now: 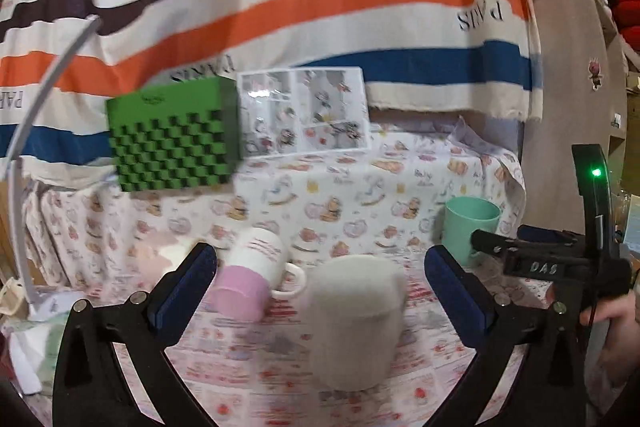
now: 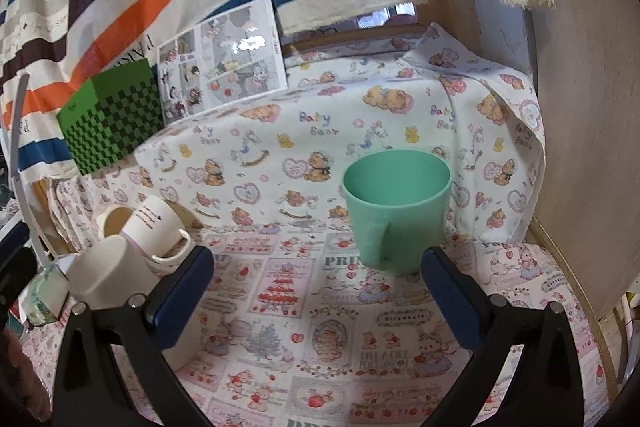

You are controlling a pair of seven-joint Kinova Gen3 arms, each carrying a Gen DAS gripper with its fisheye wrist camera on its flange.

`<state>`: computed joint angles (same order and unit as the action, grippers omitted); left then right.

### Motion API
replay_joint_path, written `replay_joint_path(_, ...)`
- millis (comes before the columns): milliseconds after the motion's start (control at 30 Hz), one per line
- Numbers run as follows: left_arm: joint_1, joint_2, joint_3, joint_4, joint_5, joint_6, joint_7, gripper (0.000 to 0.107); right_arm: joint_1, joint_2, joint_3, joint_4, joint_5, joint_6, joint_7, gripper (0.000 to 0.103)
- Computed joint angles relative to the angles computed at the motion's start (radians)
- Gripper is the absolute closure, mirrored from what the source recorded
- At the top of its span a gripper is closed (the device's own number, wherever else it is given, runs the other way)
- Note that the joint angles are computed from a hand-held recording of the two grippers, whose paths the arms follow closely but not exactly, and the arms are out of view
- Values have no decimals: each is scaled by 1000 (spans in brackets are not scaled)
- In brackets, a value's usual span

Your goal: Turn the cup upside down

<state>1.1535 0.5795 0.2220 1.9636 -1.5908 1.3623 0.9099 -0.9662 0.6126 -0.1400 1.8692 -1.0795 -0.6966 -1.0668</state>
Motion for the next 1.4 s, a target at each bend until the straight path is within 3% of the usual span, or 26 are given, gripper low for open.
replay_joint_path(133,-21,-48,14,113,8,10,56,5,-18,4,-5,15,28,-58,-20,0)
replay_joint_path(267,-50,-71,34,196,18,16,74,5,-10,-2,-26,54,133,-100,-102,0)
replay_joint_path(467,-89,-43,61,272,6,-8,282,5,-41,9,-34,91,185,-210,-173,0)
replay_joint_path(800,-34,39,49,221,72,75,301,5,-62,37,-37,55,133,-214,-96,0)
replay_joint_path(1233,-22,33,36,212,116,87,307,5,-146,111,-48,-18,3,-364,157,0)
replay_joint_path(1400,-18,37,33,197,141,92,298,5,-125,111,-81,-6,23,-399,138,0)
